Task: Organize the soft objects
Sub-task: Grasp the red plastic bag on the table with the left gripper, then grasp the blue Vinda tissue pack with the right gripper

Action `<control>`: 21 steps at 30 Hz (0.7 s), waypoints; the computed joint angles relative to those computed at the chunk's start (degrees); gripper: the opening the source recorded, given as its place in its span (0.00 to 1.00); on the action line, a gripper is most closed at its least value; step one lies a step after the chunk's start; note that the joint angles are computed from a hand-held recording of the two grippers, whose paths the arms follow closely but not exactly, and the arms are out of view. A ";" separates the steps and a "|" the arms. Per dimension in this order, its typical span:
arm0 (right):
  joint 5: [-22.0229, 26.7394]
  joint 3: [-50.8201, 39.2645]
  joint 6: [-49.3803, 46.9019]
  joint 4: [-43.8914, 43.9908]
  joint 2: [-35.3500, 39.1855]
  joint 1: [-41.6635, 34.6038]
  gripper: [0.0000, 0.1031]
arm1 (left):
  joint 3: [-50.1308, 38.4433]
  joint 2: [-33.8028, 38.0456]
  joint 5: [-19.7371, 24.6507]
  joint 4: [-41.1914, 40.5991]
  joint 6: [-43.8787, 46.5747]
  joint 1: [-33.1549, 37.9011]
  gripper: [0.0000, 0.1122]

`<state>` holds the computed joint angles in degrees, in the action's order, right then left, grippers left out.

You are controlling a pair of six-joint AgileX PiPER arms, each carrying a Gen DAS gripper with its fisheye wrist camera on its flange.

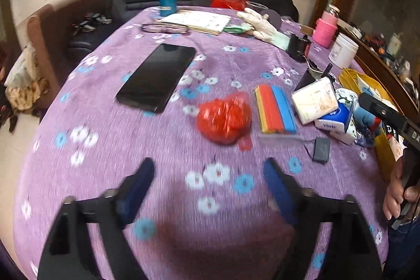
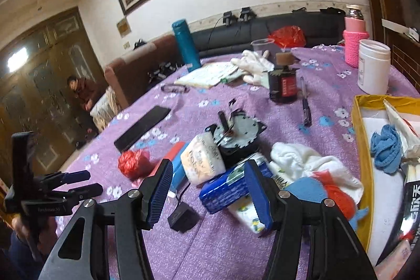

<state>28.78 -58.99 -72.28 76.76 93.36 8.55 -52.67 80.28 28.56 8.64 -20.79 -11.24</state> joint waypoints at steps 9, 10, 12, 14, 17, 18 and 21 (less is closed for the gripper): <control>-0.31 2.48 -8.24 12.26 -3.70 -5.99 0.60 | -17.53 17.73 7.99 15.22 -5.10 -5.67 0.78; 0.24 2.46 -8.05 13.03 -3.76 -7.27 0.63 | -18.49 18.98 8.76 16.38 -6.32 -6.22 0.75; 2.86 0.90 -4.13 11.34 -2.22 -10.24 0.65 | -19.56 20.67 9.93 15.51 -5.75 -6.56 0.49; 7.06 -1.58 1.51 7.35 0.17 -12.13 0.65 | -18.50 20.28 9.30 17.73 -8.90 -7.15 0.43; 6.59 -3.43 5.59 1.88 1.14 -9.99 0.65 | -16.77 18.58 10.28 18.95 -11.93 -8.06 0.42; 5.55 -3.18 5.15 1.15 0.81 -8.85 0.65 | -15.37 17.00 9.52 17.05 -11.35 -7.99 0.42; -0.49 -4.04 5.73 -3.82 1.58 -3.05 0.71 | -8.97 11.32 5.43 12.56 -10.78 -8.94 0.42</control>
